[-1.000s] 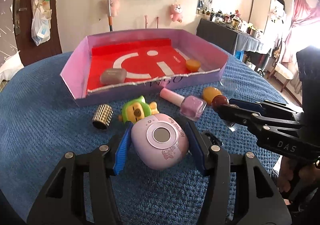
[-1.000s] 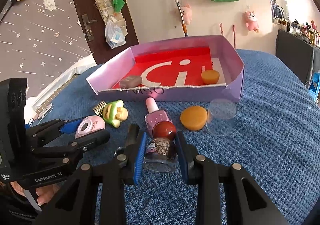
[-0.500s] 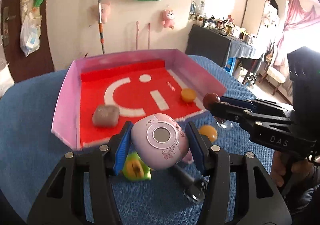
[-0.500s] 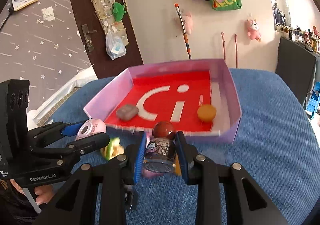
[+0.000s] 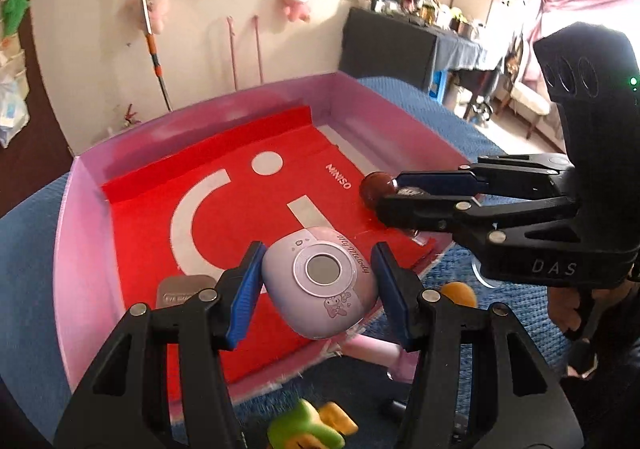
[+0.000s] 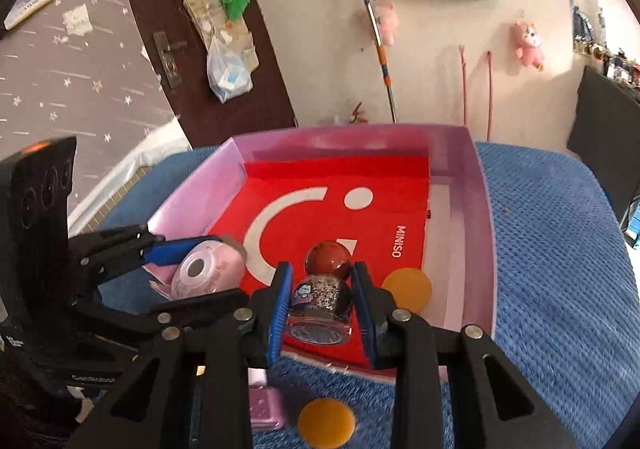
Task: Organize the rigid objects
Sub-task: 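Carry the pink compact into the tray with the left gripper while the right gripper carries the glitter jar in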
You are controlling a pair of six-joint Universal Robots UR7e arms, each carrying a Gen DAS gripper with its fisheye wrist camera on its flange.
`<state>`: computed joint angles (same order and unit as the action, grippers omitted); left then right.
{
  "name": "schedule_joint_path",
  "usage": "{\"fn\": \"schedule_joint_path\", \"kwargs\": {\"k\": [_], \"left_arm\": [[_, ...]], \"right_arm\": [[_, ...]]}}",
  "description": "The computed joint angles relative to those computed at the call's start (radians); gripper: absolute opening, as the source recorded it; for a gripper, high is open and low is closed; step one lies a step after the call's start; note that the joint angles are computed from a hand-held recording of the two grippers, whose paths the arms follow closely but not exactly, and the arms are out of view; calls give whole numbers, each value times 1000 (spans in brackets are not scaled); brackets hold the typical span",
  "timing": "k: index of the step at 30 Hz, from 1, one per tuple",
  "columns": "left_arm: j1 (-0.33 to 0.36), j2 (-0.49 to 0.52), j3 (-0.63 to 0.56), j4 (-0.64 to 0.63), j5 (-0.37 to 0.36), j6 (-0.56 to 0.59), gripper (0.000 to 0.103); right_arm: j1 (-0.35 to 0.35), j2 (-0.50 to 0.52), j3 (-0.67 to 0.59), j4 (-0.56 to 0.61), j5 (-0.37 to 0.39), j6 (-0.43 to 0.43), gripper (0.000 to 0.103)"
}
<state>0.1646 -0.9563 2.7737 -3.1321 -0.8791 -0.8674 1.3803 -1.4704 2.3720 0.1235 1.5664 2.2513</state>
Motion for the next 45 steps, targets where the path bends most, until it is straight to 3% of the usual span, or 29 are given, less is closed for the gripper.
{"fn": "schedule_joint_path", "kwargs": {"k": [6,14,21,45], "left_arm": [[116,52,-40,-71,-33,142,52],[199,98,-75,-93,-75,230,52],[227,125,-82,-110,-89,248,52],[224,117,-95,-60,-68,233,53]], "right_arm": [[20,116,-57,0,58,4,33],[29,191,-97,11,95,-2,33],[39,220,-106,0,124,-7,33],[47,230,-112,-2,147,-2,33]]}}
